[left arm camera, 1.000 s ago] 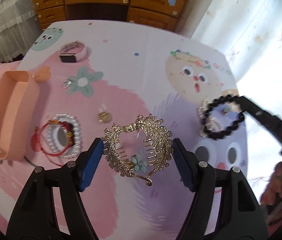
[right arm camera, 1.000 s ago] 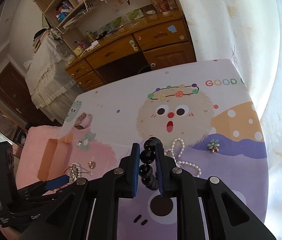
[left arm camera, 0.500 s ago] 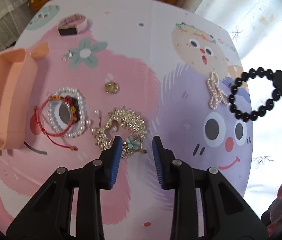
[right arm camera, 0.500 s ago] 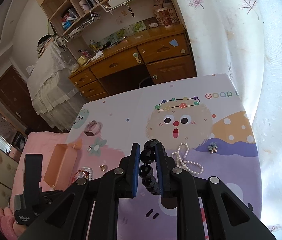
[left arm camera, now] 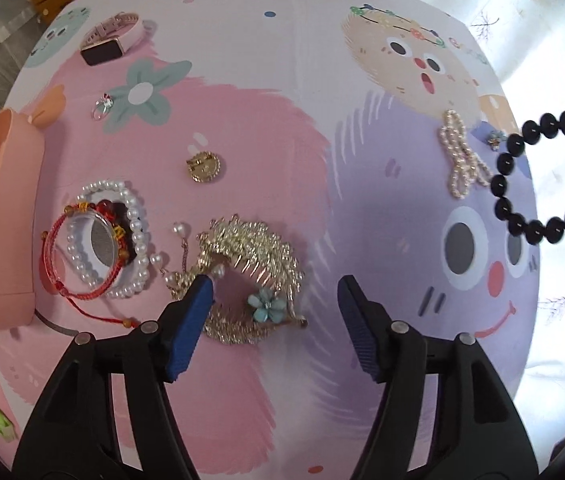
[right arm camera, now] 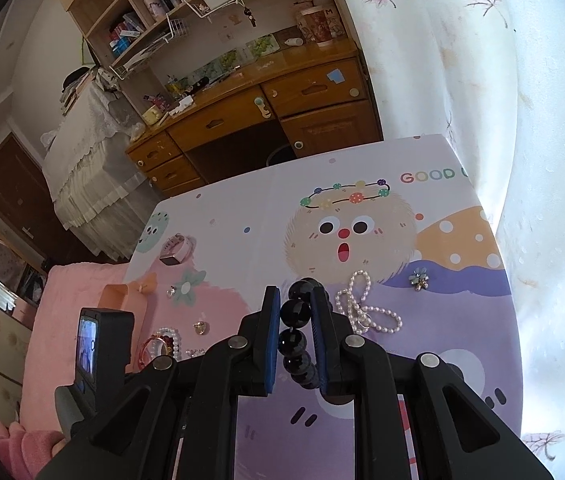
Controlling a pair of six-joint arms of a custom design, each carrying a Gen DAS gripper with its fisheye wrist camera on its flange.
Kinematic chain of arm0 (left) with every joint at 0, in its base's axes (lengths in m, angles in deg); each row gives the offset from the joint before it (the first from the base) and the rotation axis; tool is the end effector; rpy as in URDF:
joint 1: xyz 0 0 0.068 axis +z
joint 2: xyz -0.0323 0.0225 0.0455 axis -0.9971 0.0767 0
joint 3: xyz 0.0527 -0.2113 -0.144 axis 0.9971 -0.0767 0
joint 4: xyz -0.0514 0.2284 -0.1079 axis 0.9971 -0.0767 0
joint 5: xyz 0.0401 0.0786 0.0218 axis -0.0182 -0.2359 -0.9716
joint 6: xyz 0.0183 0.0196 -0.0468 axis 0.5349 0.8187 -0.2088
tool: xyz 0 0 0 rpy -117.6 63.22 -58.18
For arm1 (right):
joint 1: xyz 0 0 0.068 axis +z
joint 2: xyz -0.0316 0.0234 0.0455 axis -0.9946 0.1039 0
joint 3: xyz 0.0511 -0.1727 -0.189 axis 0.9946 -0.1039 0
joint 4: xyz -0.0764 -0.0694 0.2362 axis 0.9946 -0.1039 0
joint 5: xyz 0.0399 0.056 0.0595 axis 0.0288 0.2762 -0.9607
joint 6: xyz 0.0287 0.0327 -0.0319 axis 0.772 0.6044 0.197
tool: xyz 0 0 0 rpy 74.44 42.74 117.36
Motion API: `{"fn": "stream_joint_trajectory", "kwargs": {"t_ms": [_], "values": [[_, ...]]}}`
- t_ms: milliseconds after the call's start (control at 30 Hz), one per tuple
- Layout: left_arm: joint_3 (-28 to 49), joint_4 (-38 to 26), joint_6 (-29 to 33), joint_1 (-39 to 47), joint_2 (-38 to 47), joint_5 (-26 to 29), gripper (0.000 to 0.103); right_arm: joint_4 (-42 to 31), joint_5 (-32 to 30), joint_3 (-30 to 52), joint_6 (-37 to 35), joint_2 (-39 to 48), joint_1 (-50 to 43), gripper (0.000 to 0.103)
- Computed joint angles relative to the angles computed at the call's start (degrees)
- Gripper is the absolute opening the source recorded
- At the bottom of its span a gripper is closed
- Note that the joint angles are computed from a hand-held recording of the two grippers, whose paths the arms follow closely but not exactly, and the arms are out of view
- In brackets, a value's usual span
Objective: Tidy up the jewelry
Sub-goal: 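Lift the bracelet with the right tool while the left tool carries the comb toward the pink box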
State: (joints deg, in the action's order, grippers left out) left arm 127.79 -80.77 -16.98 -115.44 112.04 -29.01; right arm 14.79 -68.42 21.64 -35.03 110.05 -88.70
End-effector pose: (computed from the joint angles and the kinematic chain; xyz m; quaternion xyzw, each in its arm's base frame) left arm 0.1999 -0.1140 0.2085 -0.0416 0.9942 -0.0455 0.0876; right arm 0.1914 -0.0013 0.3282 -0.0218 0.9412 0.1841 0.2823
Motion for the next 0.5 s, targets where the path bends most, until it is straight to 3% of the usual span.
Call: {"fn": "stream_joint_trajectory", "kwargs": {"t_ms": [33, 67, 100, 300, 500], "values": [[0.57, -0.14, -0.19, -0.89, 0.63, -1.60, 0.052, -0.14, -0.51, -0.21, -0.43, 0.08, -0.66, 0.015], [0.82, -0.08, 0.19, -1.54, 1.14, -2.52, 0.032, -0.27, -0.43, -0.13, -0.29, 0.19, -0.56, 0.015], [0.73, -0.05, 0.63, -1.07, 1.69, -0.95, 0.023, -0.23, -0.64, -0.34, -0.34, 0.51, -0.88, 0.015], [-3.74, 2.40, -1.45, 3.10, -4.62, 2.76, 0.021, 0.61, -1.56, -1.82, -1.48, 1.61, -3.12, 0.015], [-4.78, 1.33, 0.55, 5.37, -12.30, 3.58, 0.021, 0.29, -2.06, -1.98, -2.49, 1.67, -4.08, 0.015]]}}
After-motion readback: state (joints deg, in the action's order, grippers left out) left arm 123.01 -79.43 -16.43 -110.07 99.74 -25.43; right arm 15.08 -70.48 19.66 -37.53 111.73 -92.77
